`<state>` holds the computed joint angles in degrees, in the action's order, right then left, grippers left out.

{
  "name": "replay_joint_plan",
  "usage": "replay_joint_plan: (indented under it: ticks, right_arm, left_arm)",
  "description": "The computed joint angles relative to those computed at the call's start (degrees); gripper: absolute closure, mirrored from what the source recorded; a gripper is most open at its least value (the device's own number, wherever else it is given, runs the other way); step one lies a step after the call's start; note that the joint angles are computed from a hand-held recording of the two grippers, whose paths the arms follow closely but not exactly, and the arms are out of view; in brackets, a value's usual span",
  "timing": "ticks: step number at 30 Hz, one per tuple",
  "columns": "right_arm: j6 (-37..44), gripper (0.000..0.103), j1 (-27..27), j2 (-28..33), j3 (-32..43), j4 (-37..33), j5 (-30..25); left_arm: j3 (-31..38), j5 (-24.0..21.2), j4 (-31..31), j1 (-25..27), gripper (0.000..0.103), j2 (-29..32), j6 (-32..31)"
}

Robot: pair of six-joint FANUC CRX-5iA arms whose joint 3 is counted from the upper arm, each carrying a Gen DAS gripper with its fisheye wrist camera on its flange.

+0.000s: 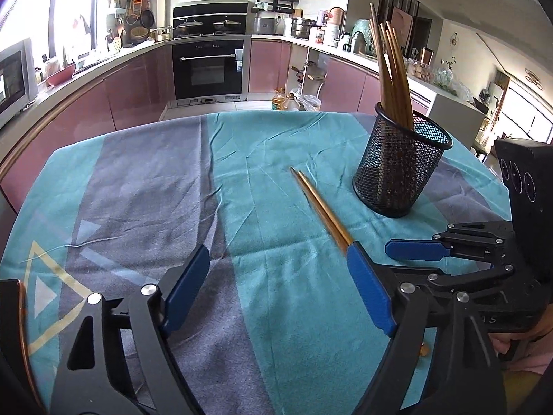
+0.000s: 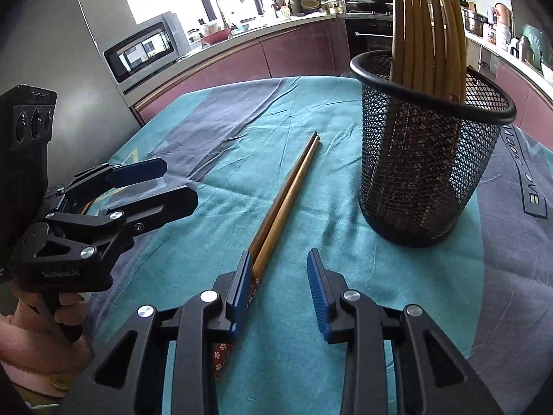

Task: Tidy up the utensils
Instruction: 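Withdraw both open tools from the holder toward the last two chopsticks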

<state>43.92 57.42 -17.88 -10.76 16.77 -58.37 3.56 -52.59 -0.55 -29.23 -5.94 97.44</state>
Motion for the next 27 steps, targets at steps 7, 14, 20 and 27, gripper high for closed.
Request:
replay_joint_plan:
  ticks: [7,14,20,27]
  right_arm:
    - [-0.4,0.073,0.3,0.4,0.3,1.0,-0.9]
    - [-1.1,0.077,-0.4,-0.2,0.1,-0.2,-0.7]
    - [-1.8,0.078,-1.2,-1.2,-0.5,-1.0,-0.4]
    - [-1.6,0.078,-1.6,-1.6,-0.6,-1.3,-0.6]
  left_arm:
    - [-0.1,0.0,1.0,0.3,0.026,0.5,-1.1]
    - [-0.3,0.4,1.9,0.1,0.028,1.1,-2.5]
    - [-0.2,0.1,3.7,-0.2,0.029,2.1,-5.2]
    - [1.9,-1.2,4.0,-1.2,0.036,4.7,-6.2]
